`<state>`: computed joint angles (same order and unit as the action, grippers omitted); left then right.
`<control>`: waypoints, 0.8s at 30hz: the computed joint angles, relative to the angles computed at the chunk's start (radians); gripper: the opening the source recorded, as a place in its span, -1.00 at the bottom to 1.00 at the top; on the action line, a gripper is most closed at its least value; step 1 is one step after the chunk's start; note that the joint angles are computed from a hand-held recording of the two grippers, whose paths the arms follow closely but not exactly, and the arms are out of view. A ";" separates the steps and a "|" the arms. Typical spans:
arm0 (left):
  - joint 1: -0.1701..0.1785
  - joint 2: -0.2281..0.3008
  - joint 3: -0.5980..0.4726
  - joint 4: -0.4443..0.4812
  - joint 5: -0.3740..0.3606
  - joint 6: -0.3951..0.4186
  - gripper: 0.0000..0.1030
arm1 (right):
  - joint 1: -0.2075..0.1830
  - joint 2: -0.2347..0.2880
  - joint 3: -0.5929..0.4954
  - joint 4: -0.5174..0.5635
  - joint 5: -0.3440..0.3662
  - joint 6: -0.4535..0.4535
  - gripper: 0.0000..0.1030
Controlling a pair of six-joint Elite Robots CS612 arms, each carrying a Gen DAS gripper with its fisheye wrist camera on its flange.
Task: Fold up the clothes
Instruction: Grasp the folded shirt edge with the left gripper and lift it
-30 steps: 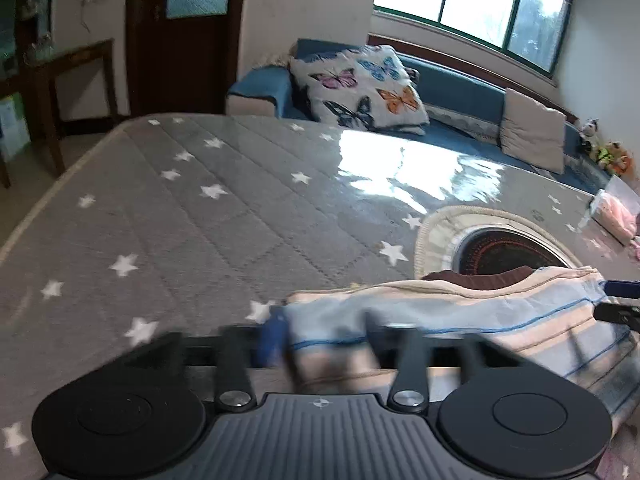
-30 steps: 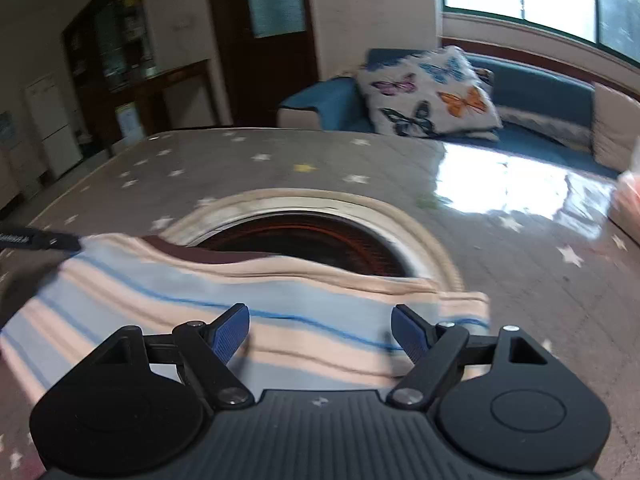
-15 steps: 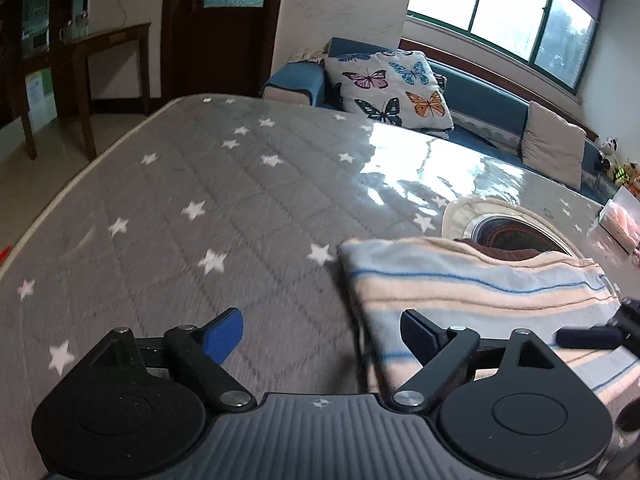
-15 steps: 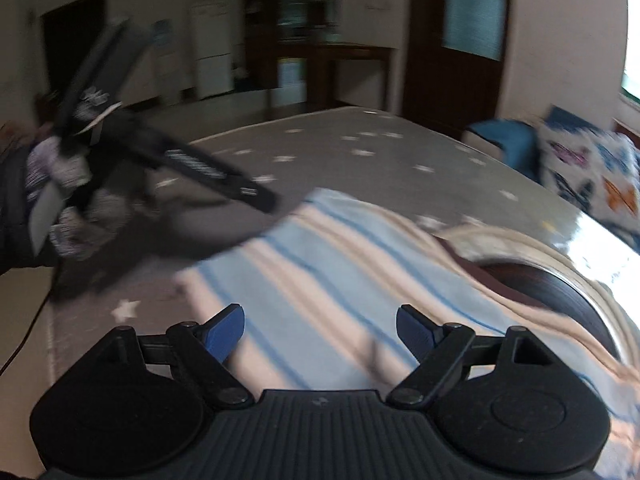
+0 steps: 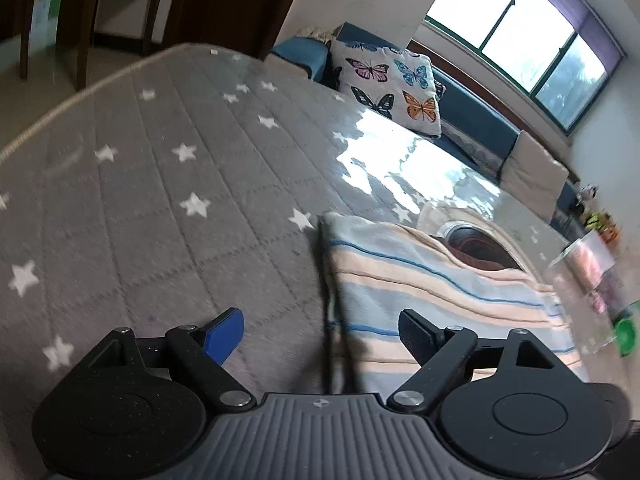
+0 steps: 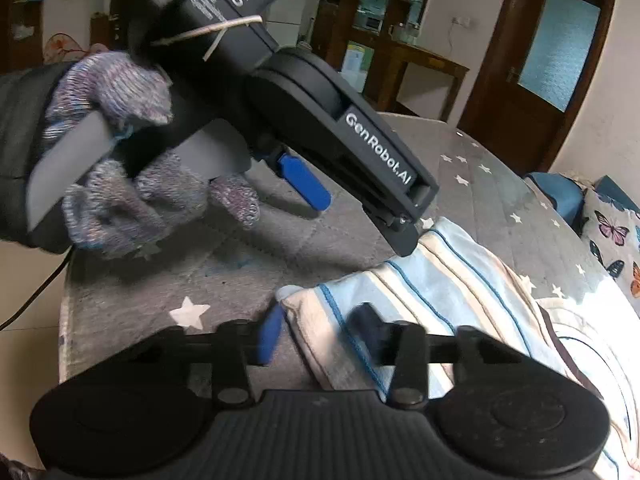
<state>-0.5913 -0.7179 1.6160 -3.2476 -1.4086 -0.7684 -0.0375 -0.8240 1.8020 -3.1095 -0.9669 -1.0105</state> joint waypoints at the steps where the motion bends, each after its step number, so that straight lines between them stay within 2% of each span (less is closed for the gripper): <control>1: 0.002 0.000 0.000 -0.003 -0.011 -0.012 0.67 | -0.002 -0.001 -0.002 0.007 0.004 0.012 -0.63; 3: 0.004 0.002 -0.003 -0.009 -0.029 -0.040 0.65 | -0.011 -0.007 -0.008 0.035 0.034 0.040 -0.79; 7: 0.011 0.006 -0.009 -0.018 -0.082 -0.127 0.64 | -0.035 -0.018 -0.017 0.060 0.104 0.121 -0.87; 10: 0.017 0.016 -0.020 -0.027 -0.133 -0.184 0.55 | -0.056 -0.026 -0.018 0.062 0.150 0.167 -0.88; 12: 0.019 0.023 -0.031 -0.023 -0.157 -0.209 0.41 | -0.068 -0.030 -0.017 0.062 0.176 0.186 -0.89; 15: 0.025 0.038 -0.048 -0.029 -0.199 -0.254 0.03 | -0.080 -0.031 -0.021 0.077 0.204 0.201 -0.90; 17: 0.029 0.048 -0.057 -0.043 -0.227 -0.281 -0.46 | -0.085 -0.032 -0.019 0.091 0.215 0.195 -0.90; 18: 0.028 0.051 -0.061 -0.041 -0.229 -0.284 -0.59 | -0.086 -0.031 -0.022 0.101 0.223 0.191 -0.90; 20: 0.027 0.050 -0.063 -0.024 -0.220 -0.282 -0.73 | -0.096 -0.035 -0.031 0.165 0.241 0.174 -0.86; 21: 0.026 0.049 -0.061 -0.026 -0.216 -0.281 -0.75 | -0.102 -0.034 -0.033 0.167 0.250 0.185 -0.76; 24: 0.025 0.046 -0.056 -0.037 -0.208 -0.277 -0.77 | -0.126 -0.033 -0.032 0.147 0.251 0.204 -0.68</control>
